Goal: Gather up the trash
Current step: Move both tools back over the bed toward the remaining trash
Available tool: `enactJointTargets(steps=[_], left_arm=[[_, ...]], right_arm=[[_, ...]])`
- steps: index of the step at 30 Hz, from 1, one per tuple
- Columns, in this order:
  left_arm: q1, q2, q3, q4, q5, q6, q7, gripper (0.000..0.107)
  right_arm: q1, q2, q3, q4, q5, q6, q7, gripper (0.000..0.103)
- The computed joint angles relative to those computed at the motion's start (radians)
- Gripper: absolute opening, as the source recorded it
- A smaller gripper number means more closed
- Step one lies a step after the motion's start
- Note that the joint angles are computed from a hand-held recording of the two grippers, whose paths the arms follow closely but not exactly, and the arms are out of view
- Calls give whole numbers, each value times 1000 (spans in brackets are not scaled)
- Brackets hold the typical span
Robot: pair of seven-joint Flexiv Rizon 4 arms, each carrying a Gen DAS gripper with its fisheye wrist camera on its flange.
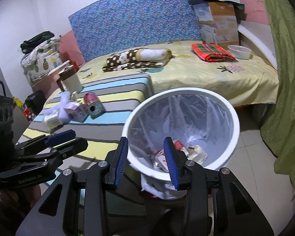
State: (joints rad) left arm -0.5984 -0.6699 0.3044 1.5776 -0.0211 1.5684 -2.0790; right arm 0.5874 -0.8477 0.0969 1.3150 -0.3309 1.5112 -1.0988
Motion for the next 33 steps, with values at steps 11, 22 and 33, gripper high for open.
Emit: enactJointTargets(steps=[11,22,33], left_arm=[[-107,35,148,81,24,21,-104,59],[-197,53,271,132,69,-3,-204,59],[-224,77,332,165,167,-39,-342,59]], right_arm=[[6,6,33,18,-11,28,-42,40],[-19,-10,117,-6,4,1,-136,40],[-26,-28,172,-46,46,-58,-220,40]])
